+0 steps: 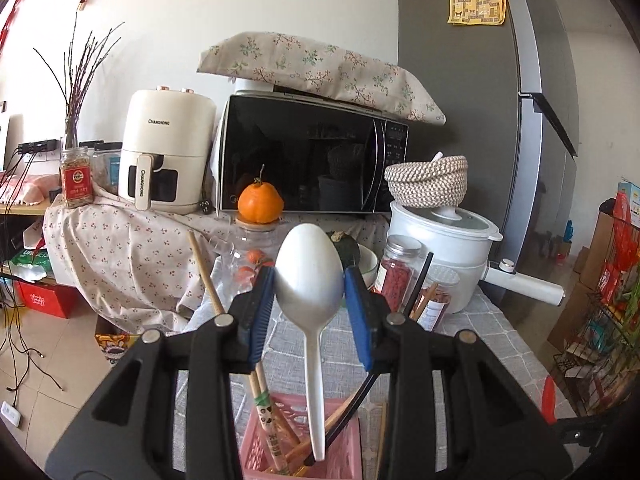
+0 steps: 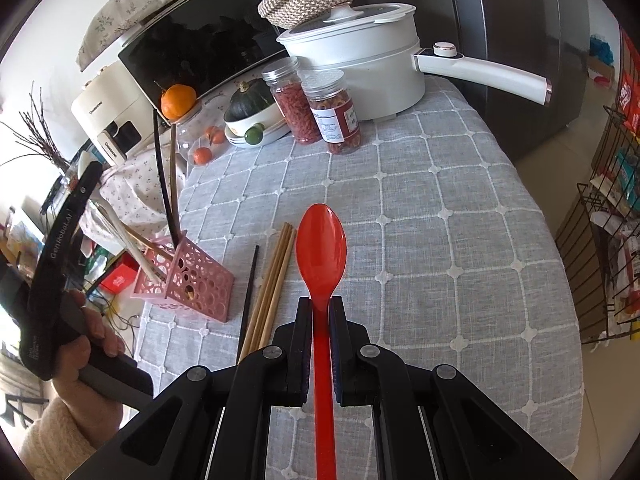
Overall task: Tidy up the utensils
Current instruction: 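Lift both spoons and drop them into the pink basket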
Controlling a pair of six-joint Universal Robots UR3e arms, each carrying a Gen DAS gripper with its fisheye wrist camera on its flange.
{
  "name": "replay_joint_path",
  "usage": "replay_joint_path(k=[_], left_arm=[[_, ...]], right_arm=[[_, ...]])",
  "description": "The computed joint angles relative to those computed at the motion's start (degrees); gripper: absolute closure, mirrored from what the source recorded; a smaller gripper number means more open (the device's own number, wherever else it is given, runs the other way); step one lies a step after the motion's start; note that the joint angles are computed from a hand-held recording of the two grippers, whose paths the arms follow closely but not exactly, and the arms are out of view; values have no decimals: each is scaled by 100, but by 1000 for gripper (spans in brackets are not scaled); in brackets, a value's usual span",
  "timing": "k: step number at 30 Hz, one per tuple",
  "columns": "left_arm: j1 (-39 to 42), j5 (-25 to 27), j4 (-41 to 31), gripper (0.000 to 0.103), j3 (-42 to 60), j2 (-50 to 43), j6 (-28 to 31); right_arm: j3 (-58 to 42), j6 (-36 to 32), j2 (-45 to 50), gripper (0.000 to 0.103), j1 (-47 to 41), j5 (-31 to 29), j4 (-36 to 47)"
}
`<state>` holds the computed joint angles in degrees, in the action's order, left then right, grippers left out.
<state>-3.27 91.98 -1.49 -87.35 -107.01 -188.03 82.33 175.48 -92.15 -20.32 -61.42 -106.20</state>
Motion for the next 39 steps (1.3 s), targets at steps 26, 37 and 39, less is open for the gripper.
replay_joint_path(k=[26,37,39], left_arm=[[2008,-1928,-6677,32,923,1491,1491],[2600,-2386,-7193,31,1056,1489,1604],[2608,-2397,-7182,31,1061,1472,1603]], right_arm=[[-789,2751,1175,95,2363,-1829,-4180],[-2390,2963,2875,95,3473,-3341,-4985],[-2549,2784,3098,95,3662,-3718,-5161]])
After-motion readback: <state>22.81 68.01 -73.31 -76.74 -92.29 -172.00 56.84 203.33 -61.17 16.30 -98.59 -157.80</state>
